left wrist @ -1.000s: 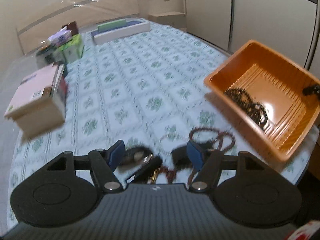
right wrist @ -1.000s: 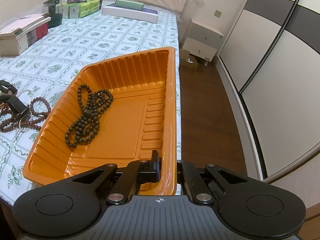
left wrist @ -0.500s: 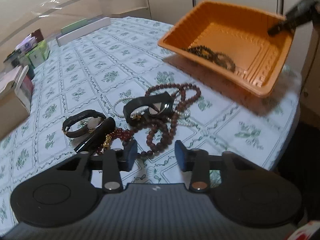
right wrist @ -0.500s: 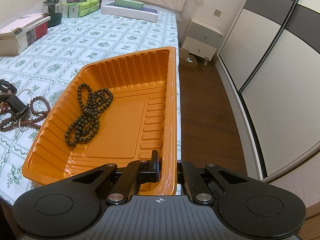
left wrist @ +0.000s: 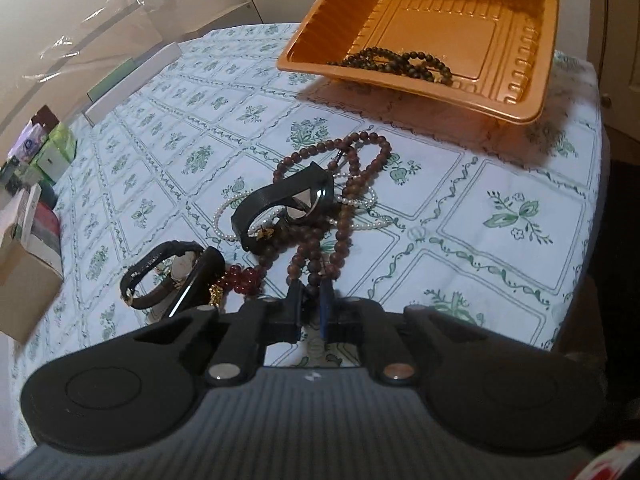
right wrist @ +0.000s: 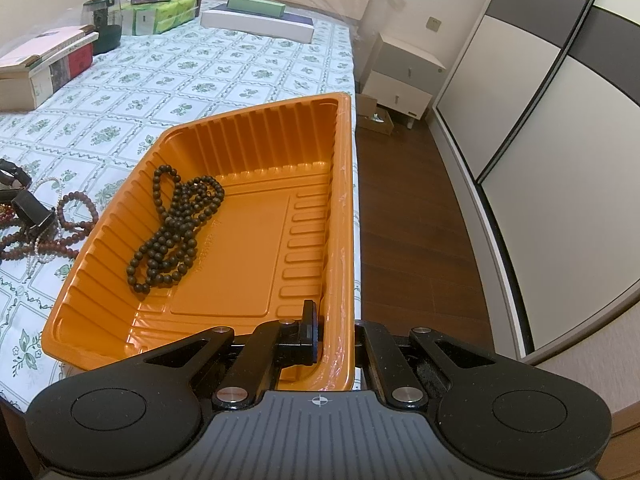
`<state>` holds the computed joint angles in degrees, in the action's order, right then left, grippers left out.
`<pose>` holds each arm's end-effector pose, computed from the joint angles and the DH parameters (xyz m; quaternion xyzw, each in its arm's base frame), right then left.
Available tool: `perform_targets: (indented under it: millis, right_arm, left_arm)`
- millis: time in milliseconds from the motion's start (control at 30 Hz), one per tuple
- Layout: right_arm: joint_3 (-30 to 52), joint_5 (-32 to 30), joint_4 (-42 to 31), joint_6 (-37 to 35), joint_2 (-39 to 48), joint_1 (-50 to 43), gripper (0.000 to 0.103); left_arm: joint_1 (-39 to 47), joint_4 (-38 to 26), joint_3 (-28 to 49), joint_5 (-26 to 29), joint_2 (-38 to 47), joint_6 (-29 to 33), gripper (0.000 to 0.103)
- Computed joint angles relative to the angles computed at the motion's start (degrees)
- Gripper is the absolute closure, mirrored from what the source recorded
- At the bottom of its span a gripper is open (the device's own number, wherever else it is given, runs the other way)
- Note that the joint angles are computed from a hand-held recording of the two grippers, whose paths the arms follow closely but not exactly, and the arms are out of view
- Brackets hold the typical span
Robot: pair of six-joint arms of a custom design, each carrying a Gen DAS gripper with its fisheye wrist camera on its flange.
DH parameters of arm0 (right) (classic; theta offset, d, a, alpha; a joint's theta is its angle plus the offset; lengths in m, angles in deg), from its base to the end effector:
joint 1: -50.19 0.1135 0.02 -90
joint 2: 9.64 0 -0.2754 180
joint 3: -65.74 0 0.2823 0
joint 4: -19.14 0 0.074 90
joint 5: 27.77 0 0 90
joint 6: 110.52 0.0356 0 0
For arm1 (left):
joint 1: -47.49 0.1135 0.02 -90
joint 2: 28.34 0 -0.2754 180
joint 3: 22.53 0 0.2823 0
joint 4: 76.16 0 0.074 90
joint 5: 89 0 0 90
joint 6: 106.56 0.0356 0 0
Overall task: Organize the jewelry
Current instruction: 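Move the left gripper back to the jewelry and grasp another dark bead strand, then carry the dark bead strand into the tray and open the left gripper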
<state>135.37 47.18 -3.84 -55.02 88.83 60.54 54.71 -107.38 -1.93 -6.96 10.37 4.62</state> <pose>0.3671 0.0764 0.1645 -0.3970 0.8497 0.0532 0.3430 0.1429 0.0231 0.1151 0.0897 0.9314 0.1481 0.3201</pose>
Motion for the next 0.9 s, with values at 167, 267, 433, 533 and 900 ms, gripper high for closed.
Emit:
perform_targets:
  millis: [167,267,433,533,900]
  right_arm:
    - [-0.05,0.00,0.13,0.03,0.01,-0.01,0.100]
    - [-0.14,-0.03,0.19,0.08,-0.14,-0.01,0.100]
    - [-0.24,-0.04,0.22,0.23,-0.26,-0.02,0.100]
    - [-0.33,-0.05,0.30,0.26,-0.31,-0.02,0.100]
    - [-0.23,-0.27,0.25,0.44,-0.17,-0.09,0.100]
  left_arm:
    - [2.23,-7.13,2.12,2.56,-6.14,-1.86,0.097]
    - [3.18,-11.21,4.14,4.12,-9.78,-3.03,0.097]
    - [4.94,-14.28,8.51,7.88,-9.90,-7.59,0.097]
    - [3.71,-14.63,10.79,7.98,-8.88,-10.68,0.097]
    - [-8.11,-1.56,17.70,7.39,5.78,-21.71,0.097]
